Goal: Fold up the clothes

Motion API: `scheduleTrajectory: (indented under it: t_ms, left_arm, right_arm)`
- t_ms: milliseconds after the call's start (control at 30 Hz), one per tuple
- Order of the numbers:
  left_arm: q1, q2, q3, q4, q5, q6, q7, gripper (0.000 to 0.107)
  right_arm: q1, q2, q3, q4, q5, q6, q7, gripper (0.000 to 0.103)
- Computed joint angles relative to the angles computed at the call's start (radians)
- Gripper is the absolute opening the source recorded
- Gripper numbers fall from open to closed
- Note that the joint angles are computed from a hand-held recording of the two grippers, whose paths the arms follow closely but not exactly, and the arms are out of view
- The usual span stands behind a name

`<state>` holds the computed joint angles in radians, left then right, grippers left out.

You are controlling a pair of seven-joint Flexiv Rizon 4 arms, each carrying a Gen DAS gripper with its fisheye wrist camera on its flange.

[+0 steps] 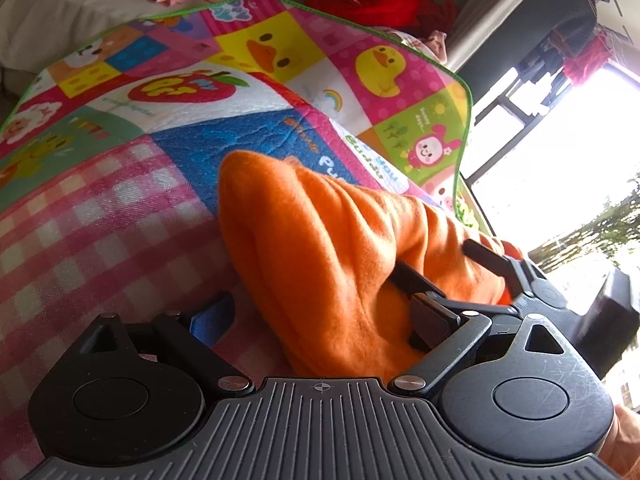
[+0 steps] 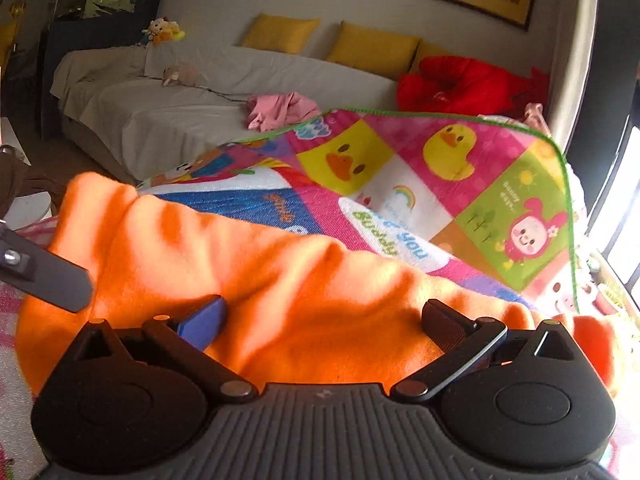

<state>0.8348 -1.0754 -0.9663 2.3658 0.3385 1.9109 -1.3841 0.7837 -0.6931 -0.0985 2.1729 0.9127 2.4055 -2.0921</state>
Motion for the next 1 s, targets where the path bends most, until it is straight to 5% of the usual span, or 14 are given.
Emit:
scheduleTrajectory:
  t_ms: [133, 300, 567, 733, 867, 900, 1000]
  left_arm:
    - [0.011, -0.051, -0.038, -0.015, -0.012, -0.032, 0.001, 0.097]
    - [-0.01, -0.05, -0.075, -0.032, -0.018, -0.043, 0.013, 0.097]
    - [-0.032, -0.02, -0.136, -0.027, -0.013, -0.058, 0.042, 0.097]
    - [-0.046, -0.005, -0.138, -0.031, -0.022, -0.053, 0.046, 0.097]
    - [-0.028, -0.016, -0.145, -0.022, -0.016, -0.056, 0.056, 0.097]
    - [-0.019, -0.02, -0.149, -0.017, -0.012, -0.054, 0.06, 0.097]
    - [0.021, -0.031, -0.159, -0.001, 0.013, -0.019, 0.076, 0.097]
  right_arm:
    - [0.001, -0.025, 0.067, 0.088, -0.057, 0.201, 0.014, 0.103]
    - [0.033, 0.011, 0.146, 0.19, -0.118, 0.24, 0.004, 0.103]
    - [0.164, -0.142, 0.07, 0.041, -0.019, 0.253, -0.246, 0.103]
    - [0.15, -0.187, 0.077, -0.034, 0.045, 0.289, -0.365, 0.101]
    - [0.079, -0.156, 0.118, -0.074, 0.1, 0.242, -0.387, 0.069]
    - [0.051, -0.139, 0.138, -0.071, 0.097, 0.231, -0.361, 0.058]
    - [-0.067, -0.041, 0.227, -0.013, 0.042, 0.155, -0.162, 0.046]
